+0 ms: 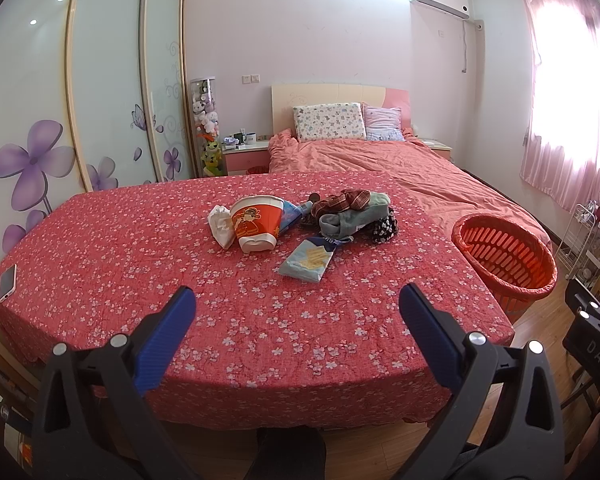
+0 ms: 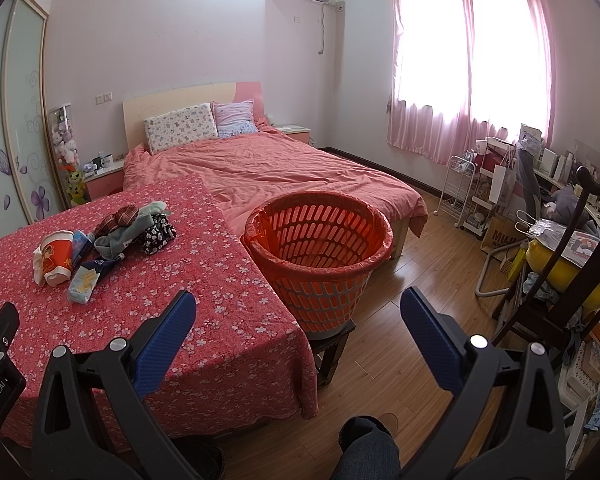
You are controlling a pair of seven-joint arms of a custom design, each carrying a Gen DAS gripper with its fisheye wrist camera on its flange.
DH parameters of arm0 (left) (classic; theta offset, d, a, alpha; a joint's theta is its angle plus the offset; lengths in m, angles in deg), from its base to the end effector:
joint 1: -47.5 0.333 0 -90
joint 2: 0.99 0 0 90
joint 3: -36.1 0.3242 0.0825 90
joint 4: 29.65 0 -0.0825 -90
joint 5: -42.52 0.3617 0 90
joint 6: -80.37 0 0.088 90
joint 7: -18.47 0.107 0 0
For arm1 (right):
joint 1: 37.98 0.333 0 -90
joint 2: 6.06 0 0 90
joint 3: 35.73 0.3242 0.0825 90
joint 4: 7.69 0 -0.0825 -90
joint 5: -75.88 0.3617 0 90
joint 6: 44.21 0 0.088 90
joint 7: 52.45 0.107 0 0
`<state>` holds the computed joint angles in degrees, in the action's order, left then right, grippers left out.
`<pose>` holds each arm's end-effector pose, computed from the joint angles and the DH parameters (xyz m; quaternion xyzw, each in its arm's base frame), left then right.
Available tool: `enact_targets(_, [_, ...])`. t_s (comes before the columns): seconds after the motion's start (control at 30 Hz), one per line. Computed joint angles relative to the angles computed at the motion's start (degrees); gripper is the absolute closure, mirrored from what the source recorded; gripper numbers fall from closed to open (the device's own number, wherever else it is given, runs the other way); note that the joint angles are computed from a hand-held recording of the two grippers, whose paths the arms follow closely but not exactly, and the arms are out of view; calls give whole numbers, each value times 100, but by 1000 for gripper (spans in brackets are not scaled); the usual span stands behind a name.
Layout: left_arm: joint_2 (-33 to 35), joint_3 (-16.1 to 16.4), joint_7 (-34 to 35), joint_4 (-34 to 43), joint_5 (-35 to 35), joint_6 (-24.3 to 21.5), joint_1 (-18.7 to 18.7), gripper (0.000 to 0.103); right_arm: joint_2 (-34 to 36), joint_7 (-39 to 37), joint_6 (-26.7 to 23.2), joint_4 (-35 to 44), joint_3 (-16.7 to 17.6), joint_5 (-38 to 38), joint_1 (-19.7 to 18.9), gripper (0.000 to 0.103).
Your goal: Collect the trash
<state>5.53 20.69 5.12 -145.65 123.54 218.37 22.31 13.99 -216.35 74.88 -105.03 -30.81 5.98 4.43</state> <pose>0.4501 -0.3719 0.4478 -0.6414 0.5841 -0.3180 0.3826 0.4830 0.4440 0.4407 -0.4813 0.7248 -0.4111 0.2721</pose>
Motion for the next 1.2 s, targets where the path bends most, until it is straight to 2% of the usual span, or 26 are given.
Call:
enact_targets(0.73, [45, 21, 3, -8, -10, 49, 16, 4, -62, 52, 47, -78, 0, -65, -21, 2])
enact_targets(1.03, [335, 271, 155, 167, -336, 169, 264, 4, 294, -180, 1122, 148, -102, 289, -369, 2])
enact_targets(1.2, [565, 518, 204, 322, -346, 399, 558, 4, 752, -660, 1677, 701, -248, 474, -422, 2])
